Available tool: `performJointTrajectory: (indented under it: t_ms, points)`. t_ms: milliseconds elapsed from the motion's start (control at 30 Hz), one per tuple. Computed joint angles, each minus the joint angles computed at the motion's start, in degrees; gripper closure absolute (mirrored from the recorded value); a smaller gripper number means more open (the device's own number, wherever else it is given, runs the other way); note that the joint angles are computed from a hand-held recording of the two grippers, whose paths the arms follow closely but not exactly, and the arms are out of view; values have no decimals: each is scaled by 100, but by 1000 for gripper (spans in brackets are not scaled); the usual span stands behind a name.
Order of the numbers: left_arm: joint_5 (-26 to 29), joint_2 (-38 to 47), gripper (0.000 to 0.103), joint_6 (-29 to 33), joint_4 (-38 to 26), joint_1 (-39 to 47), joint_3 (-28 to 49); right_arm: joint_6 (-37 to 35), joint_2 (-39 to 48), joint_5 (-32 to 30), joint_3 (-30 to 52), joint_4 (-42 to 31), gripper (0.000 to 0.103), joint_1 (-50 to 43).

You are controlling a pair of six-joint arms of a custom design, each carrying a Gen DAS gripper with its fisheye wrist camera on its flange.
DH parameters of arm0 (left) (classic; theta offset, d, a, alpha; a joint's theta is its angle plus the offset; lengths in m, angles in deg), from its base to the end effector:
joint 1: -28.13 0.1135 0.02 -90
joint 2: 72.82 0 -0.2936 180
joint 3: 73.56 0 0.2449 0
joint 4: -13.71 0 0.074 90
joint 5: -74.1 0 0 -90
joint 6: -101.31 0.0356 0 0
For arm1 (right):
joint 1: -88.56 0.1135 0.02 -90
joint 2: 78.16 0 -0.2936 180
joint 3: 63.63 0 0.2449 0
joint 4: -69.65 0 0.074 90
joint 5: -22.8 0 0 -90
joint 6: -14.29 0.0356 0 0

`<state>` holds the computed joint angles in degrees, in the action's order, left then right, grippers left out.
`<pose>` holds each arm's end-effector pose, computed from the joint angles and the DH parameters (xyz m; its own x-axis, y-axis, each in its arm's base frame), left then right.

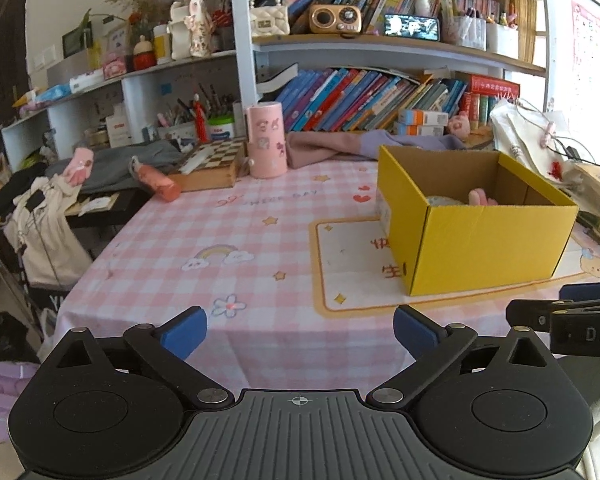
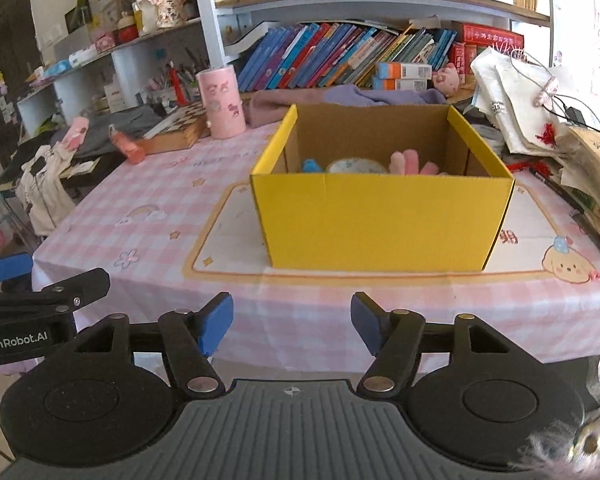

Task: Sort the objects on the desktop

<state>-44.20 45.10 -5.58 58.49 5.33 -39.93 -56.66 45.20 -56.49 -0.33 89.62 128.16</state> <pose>0.2491 -0.0864 0.0622 -0.5624 -0.0411 -0.8259 -0.1666 0.9839 0.0645 0.3024 0.2416 0.0763 -0.6377 -0.1113 -0.7622 -0.3265 0.9353 0.1366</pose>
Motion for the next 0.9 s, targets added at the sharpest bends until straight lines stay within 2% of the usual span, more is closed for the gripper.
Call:
performJointTrajectory:
  t_ms: [100,400,900]
  points:
    - [70,-8,1,-8,9,63,-70,107,-38,72,-76,14,32,82]
    - [339,26,0,66,132,242,-257,334,-58,302,-143,-53,23,309]
    - [515,82,0,157,258,361,-398,414,7,460,-131,-100,23,522]
